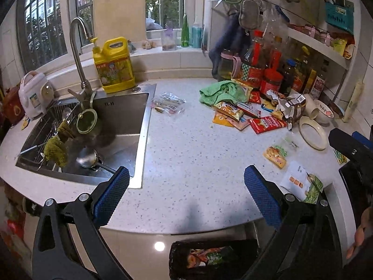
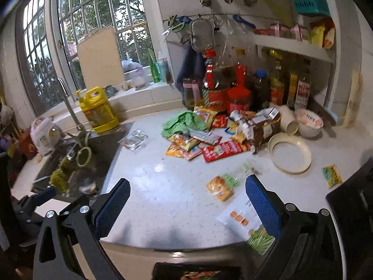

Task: Collect trash

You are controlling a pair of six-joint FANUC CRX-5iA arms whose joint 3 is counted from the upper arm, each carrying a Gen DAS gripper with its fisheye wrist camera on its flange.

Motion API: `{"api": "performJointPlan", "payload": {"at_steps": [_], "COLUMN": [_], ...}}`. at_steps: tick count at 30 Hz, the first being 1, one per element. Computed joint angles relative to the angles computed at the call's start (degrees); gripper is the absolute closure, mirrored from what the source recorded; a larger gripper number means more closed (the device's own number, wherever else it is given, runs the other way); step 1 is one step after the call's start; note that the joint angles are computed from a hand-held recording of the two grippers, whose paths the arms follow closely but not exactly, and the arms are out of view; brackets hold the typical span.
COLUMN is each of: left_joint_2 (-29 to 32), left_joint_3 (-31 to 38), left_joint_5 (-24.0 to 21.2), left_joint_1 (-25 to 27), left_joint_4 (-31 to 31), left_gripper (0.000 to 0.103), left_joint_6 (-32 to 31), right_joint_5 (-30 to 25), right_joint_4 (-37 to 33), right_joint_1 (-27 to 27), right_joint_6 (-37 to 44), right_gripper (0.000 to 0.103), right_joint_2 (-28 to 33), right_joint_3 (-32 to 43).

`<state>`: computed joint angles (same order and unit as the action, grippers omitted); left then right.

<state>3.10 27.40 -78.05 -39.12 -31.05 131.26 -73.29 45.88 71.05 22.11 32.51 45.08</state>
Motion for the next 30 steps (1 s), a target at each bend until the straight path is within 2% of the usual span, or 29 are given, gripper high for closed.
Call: {"api": "performJointPlan", "payload": {"at_steps": [6, 10, 14, 19, 30], "left_joint_2": [0.6, 0.9, 3.0, 2.9, 3.3], "left_joint_3": [2.3, 3.6, 7.4, 7.7, 8.6], "left_joint_5": [-0.8, -1.5, -6.1, -5.4, -5.6], "left_joint_1": [0.2, 0.3, -1.7, -1.7, -1.3], "left_joint_4": [-1.0, -2.0, -6.8, -7.0, -6.6], "left_gripper": [0.007, 0.007, 0.007, 0.007, 0.007], "left_joint_6": [1.6, 2.6, 3.0, 2.5, 2.4], "right_joint_5": [-3.6, -2.8, -2.0, -0.9, -2.1], "right_joint_4": [-1.1, -1.1, -0.8, -0.8, 0.1], "right_joint_1": [-0.1, -0.2, -0.5, -0.6, -0.5], "right_joint_6": [4.3, 4.8, 4.8, 4.7, 6.6], "right_gripper": [0.005, 0.005, 0.005, 0.005, 0.005], "right_joint_2": [4.5, 4.5, 4.2, 3.5, 5.0], "right_joint_3": [8.3, 8.7, 8.4, 7.4, 10.1]}}
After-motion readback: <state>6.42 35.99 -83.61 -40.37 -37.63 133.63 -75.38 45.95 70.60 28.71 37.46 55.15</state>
